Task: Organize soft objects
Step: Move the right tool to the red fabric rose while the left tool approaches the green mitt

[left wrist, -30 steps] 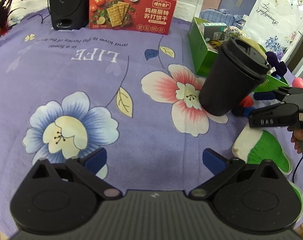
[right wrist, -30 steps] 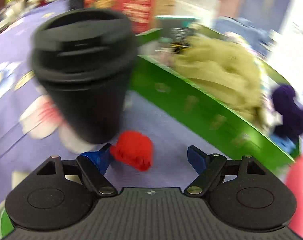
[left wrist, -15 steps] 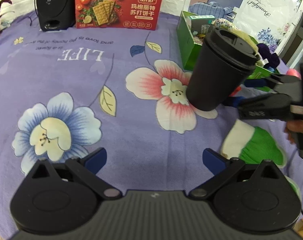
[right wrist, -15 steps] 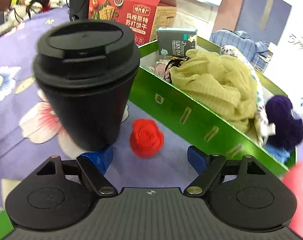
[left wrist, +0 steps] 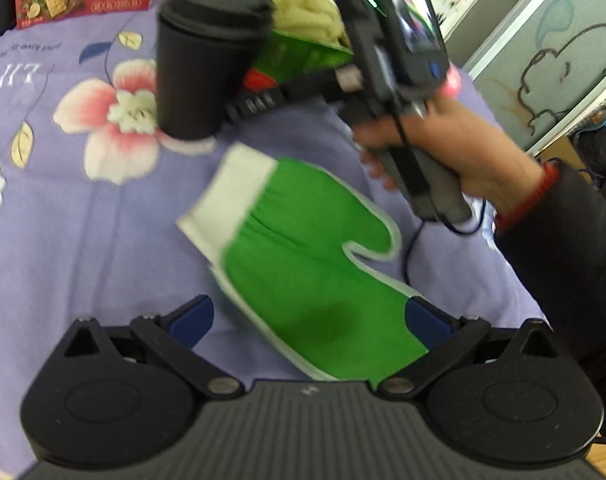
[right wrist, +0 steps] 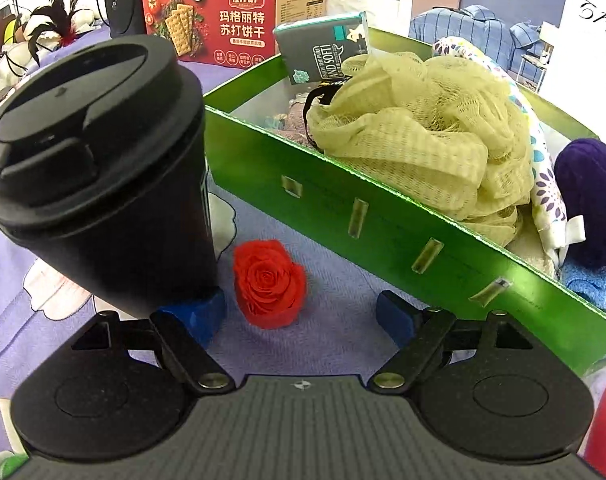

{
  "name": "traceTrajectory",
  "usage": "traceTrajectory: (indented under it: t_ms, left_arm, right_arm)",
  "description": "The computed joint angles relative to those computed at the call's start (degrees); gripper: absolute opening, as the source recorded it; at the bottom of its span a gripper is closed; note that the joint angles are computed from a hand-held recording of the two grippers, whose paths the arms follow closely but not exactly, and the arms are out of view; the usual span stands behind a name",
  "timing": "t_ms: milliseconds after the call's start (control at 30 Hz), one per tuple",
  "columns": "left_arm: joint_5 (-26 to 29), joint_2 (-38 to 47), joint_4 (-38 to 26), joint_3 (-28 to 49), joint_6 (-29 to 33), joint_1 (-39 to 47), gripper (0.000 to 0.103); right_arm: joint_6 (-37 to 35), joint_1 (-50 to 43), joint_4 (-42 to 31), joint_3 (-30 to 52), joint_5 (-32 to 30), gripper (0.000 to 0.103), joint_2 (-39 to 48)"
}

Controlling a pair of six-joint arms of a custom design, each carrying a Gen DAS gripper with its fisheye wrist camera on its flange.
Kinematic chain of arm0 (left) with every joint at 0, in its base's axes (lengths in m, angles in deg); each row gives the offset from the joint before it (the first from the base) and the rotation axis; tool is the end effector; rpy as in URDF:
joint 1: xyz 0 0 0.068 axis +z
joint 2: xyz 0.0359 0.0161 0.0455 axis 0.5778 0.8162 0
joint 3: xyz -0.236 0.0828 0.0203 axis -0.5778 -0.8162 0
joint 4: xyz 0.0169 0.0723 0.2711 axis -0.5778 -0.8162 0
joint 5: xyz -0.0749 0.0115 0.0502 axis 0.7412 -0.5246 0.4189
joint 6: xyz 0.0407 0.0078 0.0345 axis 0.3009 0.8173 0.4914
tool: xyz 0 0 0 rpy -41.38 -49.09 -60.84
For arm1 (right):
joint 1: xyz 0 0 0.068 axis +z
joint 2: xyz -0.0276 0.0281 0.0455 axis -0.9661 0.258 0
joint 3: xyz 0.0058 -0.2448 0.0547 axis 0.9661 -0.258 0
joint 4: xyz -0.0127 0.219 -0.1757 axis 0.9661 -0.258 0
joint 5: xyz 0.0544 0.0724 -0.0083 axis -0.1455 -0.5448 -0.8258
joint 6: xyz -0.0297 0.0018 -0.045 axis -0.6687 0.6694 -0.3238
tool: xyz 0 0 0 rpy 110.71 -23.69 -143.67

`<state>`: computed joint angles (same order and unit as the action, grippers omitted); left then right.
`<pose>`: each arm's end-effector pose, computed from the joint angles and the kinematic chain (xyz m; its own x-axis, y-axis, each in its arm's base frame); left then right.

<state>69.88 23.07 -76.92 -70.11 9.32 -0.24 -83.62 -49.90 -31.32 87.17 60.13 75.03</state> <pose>0.1100 -0.0882 0.1499 -0.8718 0.1711 -0.4590 0.3670 0.8487 -0.3809 0.2891 0.1322 0.1387 -0.7422 -0.3042 -0.5972 -0.3451 0.9373 -0.0485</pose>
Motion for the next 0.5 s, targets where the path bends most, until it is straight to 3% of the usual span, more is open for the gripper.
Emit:
traceTrajectory:
  t_ms: [67,200,400,500]
  left_arm:
    - [-3.6,0.8,1.3,-0.4,-7.6,-6.6,0.102]
    - [-5.2,4.1,5.4,-1.4,-18.8,-11.2,0.102]
    - [-13.0,14.0,7.8,2.2,-26.4,-18.9,0.102]
    - [-12.9,18.9,9.9,4.2,-26.9,-18.0,0.102]
  right_arm:
    - [-0.4,-0.6,1.5,-0.9,-1.0,0.071,-0.2]
    - [-1.3,-1.1,5.4,-3.8,-1.7,0.072,-1.1]
    - [-1.9,-1.4,8.4,-6.4,-2.4,0.073,-2.4]
    - [-2.6,-1.6,9.2,-6.9,-3.1,0.074,-2.6]
